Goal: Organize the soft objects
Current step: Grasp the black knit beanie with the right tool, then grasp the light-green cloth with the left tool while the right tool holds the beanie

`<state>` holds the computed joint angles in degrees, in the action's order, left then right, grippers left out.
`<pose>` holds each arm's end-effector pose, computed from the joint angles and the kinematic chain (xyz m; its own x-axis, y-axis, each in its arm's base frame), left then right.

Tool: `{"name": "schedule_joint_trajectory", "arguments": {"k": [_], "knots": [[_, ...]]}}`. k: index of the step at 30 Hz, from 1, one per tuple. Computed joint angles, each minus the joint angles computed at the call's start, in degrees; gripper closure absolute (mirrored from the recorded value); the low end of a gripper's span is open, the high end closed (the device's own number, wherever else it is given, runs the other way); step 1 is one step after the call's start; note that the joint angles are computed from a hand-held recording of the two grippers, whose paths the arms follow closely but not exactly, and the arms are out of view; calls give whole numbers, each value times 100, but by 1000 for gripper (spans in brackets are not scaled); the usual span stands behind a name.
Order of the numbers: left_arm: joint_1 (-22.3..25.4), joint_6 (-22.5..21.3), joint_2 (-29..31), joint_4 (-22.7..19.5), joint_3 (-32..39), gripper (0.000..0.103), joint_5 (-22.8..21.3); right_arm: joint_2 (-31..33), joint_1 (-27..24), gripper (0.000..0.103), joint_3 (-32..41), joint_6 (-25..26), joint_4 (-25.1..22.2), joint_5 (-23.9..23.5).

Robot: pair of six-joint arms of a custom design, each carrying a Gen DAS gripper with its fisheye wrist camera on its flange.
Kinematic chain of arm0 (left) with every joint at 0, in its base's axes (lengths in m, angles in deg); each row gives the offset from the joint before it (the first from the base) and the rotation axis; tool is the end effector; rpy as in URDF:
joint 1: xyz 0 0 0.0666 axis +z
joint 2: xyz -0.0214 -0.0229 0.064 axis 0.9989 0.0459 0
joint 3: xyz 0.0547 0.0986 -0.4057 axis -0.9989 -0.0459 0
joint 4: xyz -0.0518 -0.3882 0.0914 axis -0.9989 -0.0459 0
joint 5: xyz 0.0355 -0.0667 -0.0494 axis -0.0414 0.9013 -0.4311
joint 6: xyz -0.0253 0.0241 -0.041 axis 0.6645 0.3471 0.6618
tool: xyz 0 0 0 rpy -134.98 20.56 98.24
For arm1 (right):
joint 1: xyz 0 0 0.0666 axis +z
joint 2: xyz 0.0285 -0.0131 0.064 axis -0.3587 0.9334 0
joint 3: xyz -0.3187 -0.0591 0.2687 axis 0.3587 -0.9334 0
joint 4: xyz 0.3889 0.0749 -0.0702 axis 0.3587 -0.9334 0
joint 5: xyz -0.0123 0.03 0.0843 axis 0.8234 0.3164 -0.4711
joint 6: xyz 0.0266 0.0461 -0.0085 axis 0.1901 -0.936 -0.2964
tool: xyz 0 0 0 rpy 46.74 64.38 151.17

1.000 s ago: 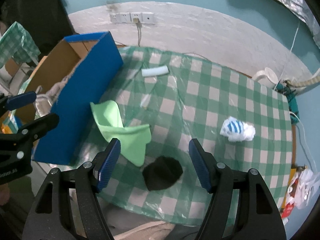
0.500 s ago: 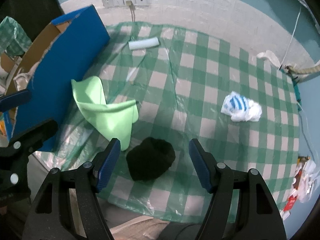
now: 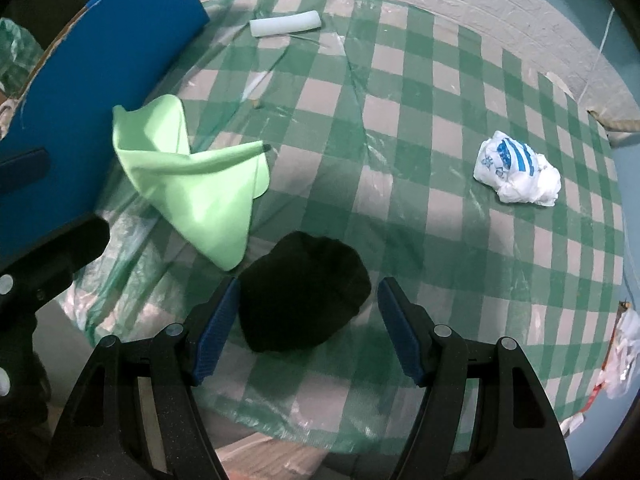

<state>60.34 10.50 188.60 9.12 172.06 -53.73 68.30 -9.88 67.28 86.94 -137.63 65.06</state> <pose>0.5433 -0.2701 0.3917 -0.9262 0.1379 -0.3509 0.1183 0.9900 0.0770 0.5560 0.1123 0.3424 -0.9206 -0.3093 -0.2386 -0.3319 0.9414 0.0605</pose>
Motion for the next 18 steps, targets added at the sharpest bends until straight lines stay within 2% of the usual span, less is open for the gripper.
{"name": "schedule_joint_trajectory", "arguments": {"k": [5, 6, 7, 12, 18], "knots": [[29, 58, 129, -73, 102, 27, 72, 119, -85, 35, 44, 23, 3, -120], [39, 65, 159, -93, 126, 27, 94, 148, -101, 43, 45, 30, -10, -141], [50, 78, 193, -118, 156, 27, 114, 180, -135, 48, 46, 65, -7, -171], [103, 109, 393, -248, 322, 26, 220, 210, -194, 59, 44, 122, 102, -170], [143, 132, 677, -400, 495, 26, 359, 196, -350, 61, 86, 91, 175, -126]]}}
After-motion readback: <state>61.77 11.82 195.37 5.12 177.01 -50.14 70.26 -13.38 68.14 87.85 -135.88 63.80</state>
